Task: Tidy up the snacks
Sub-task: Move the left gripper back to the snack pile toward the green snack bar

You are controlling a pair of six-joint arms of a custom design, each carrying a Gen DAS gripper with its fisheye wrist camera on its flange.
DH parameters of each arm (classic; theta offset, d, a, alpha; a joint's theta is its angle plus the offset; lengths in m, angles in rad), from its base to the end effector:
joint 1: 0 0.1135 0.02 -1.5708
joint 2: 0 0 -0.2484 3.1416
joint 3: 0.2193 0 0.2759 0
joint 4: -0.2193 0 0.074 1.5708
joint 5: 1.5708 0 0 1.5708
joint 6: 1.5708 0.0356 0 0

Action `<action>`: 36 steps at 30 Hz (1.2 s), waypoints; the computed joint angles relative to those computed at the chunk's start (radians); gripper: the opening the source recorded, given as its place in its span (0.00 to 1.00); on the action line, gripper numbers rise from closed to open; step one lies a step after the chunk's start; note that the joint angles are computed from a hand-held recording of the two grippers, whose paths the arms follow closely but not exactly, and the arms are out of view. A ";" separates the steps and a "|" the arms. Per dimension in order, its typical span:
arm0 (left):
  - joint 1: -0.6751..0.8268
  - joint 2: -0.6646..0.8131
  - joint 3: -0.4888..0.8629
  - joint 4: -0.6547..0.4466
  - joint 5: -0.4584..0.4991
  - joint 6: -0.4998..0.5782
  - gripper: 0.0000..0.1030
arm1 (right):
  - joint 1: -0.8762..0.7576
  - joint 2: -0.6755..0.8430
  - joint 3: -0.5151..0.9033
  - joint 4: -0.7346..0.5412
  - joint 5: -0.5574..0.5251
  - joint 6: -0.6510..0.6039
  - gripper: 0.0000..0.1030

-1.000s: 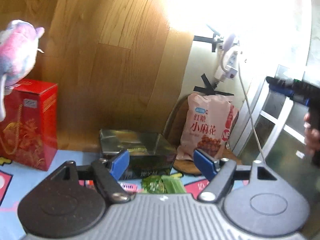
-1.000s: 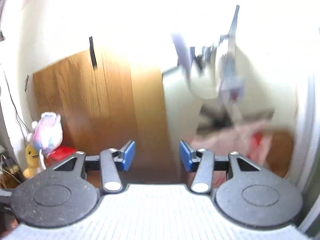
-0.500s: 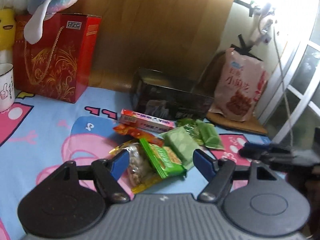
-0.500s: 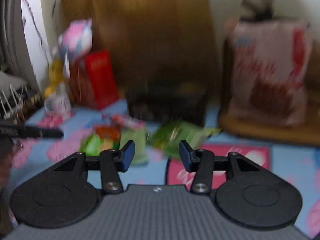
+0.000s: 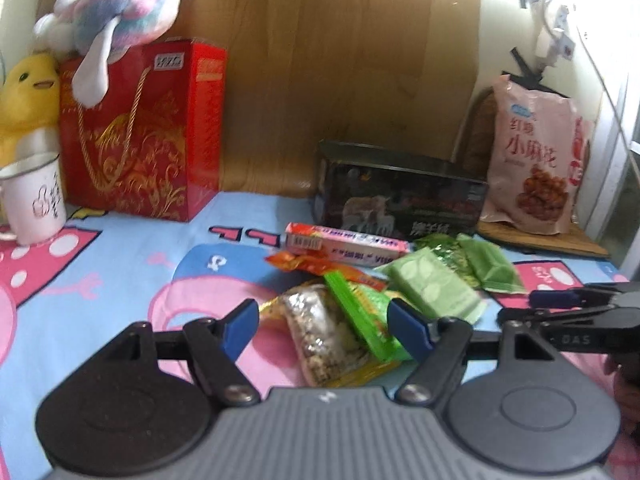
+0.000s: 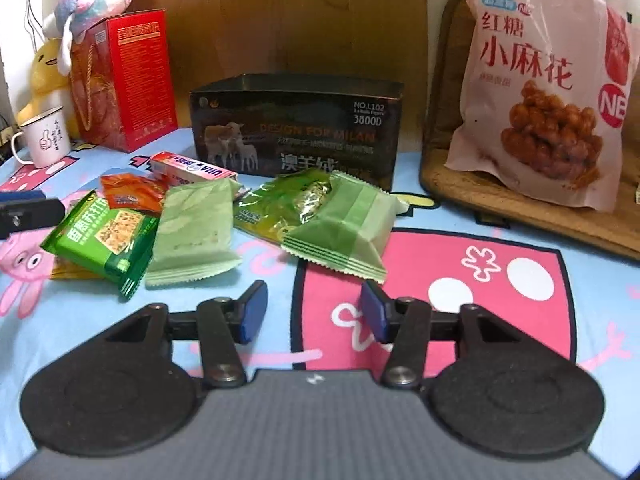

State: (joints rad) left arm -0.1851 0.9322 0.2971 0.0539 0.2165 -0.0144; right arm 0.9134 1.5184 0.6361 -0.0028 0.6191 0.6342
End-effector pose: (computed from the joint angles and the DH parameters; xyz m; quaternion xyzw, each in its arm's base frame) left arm 0.2102 -0.0471 0.1418 0.1257 0.8674 -0.1416 0.4603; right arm 0.1934 0.2167 0.1120 -0.0234 0.9026 0.0186 0.4295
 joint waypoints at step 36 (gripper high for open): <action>0.056 0.071 -0.023 0.095 0.046 -0.060 0.79 | 0.004 0.079 0.122 -0.168 0.065 0.093 0.67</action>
